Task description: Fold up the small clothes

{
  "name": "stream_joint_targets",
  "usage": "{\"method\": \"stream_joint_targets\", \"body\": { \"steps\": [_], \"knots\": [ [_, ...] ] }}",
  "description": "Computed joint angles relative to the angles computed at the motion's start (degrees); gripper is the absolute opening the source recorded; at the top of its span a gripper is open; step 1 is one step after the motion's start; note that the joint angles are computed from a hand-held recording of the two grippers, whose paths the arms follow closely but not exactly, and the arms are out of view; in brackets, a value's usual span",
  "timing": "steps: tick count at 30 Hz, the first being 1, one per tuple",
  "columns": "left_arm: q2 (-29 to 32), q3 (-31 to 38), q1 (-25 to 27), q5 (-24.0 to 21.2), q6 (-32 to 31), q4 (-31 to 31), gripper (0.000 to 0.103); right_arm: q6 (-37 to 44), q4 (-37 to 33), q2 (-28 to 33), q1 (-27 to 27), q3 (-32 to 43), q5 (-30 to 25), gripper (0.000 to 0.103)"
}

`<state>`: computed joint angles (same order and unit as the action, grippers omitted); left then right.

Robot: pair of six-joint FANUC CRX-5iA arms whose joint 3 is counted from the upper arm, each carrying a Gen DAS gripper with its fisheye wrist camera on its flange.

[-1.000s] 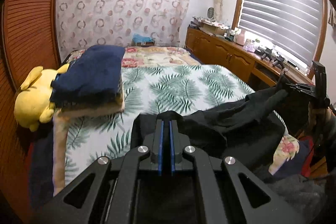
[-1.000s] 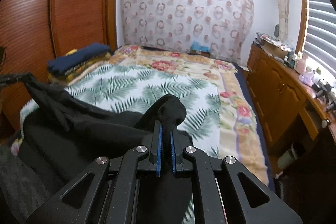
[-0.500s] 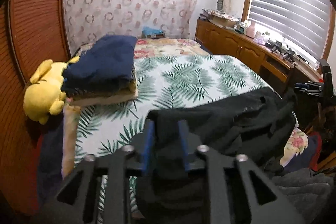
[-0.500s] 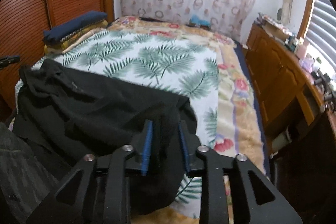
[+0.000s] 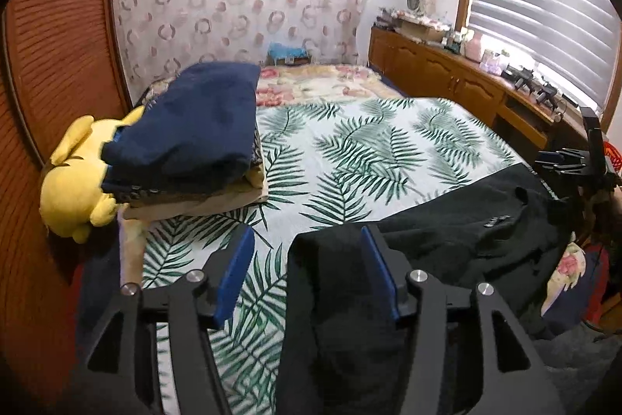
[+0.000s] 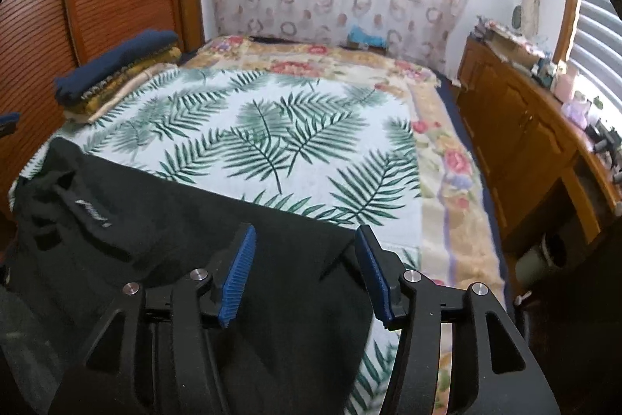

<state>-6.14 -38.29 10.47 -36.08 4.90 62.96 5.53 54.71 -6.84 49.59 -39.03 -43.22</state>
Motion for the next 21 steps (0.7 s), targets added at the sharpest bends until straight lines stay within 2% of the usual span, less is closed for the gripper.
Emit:
{"method": "stream_joint_targets", "body": {
  "steps": [3,8,10,12,16,21],
  "knots": [
    [3.9,3.1,-1.3,0.5,2.9,-2.7,0.056,0.7,-1.3,2.0,-2.3,0.6,2.8,0.054],
    [9.7,8.5,-2.4,-1.1,9.4,-8.3,0.056,1.4,-3.1,4.3,-4.2,1.5,2.3,0.054],
    [10.9,9.3,-2.9,-0.9,10.8,-9.9,0.056,1.5,-3.6,4.5,-4.7,1.4,2.9,0.055],
    [12.1,10.2,-2.8,-1.9,11.6,-11.7,0.056,1.8,-4.9,5.3,-4.9,1.8,1.9,0.064],
    [13.3,10.6,-2.5,-2.1,13.7,-14.3,0.056,0.6,-5.0,5.5,-5.0,1.7,2.0,0.065],
    [13.6,10.4,-1.9,-3.0,13.8,-14.1,0.056,0.9,-5.6,4.8,-5.3,1.4,3.0,0.066]
  ]
}}
